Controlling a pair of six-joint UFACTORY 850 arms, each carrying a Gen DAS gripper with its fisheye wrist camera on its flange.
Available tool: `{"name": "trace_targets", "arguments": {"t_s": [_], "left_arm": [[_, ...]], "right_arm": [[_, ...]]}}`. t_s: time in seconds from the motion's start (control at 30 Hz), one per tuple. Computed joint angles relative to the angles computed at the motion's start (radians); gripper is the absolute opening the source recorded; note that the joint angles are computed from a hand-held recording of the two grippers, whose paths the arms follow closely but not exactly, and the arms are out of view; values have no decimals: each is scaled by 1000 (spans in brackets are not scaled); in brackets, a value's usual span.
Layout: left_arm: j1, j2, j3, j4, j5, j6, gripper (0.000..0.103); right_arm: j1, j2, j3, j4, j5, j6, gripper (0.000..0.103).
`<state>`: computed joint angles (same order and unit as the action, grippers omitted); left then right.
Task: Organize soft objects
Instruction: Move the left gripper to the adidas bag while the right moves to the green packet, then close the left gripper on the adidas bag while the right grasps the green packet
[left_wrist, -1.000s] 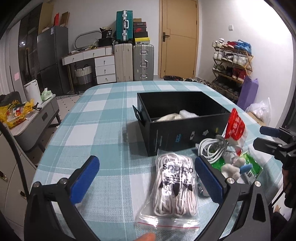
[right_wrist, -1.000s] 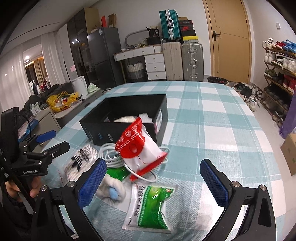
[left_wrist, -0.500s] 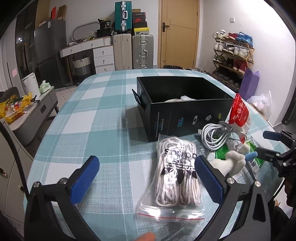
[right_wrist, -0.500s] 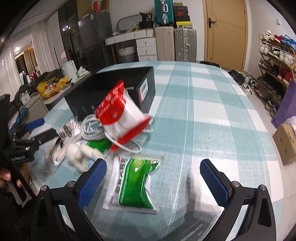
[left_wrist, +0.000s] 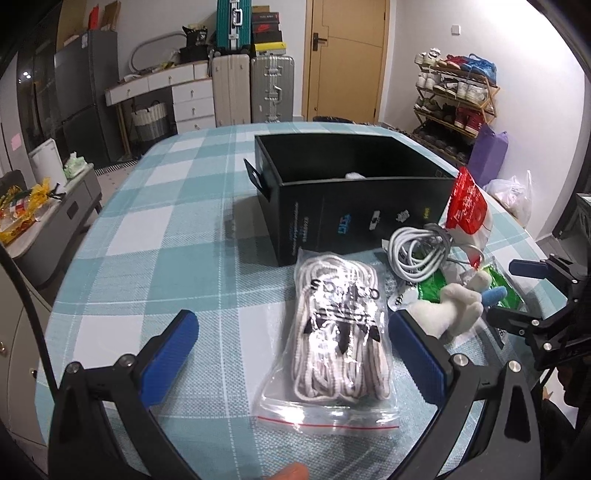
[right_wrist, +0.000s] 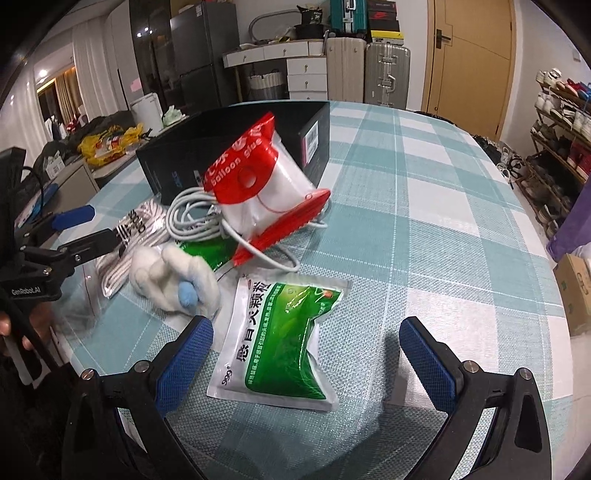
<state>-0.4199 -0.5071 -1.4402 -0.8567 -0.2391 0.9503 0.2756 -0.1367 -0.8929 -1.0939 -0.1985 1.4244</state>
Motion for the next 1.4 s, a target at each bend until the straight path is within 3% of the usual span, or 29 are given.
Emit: {"name": "trace_targets", "arguments": {"t_s": [0.13,0.3,0.47,0.6,0.8,1.13,1.33,1.4], "left_arm": [[-4,-6,-7,54,-14,-49,103],[-18,-25,-31,252,-10,-246,103],[-12,-31,-41,258,-27,-257,103],[-8,-35,-50,192,-59,-179,103],[-22,-51,-74,371,-65,-350,103],[-21,-66,-96,426,-93,-414,103],[-22,-68,-98,418,-95,-391,101],[-22,-67,-96,403,-101,-369,92]], "right_arm": [[3,-6,-4,12,-10,-19,102],[4,-13,-13,55,-36,-64,102],[-1,-15,-16,66,-62,-66,102],[-6,-16,-17,82,-57,-86,102],[-10,-19,-19,111,-51,-106,102],[-5,-16,-12,19,-55,-12,101],[-5,-14,-9,-8,-38,7,93],[-3,-12,-6,-48,-30,37,85]]}}
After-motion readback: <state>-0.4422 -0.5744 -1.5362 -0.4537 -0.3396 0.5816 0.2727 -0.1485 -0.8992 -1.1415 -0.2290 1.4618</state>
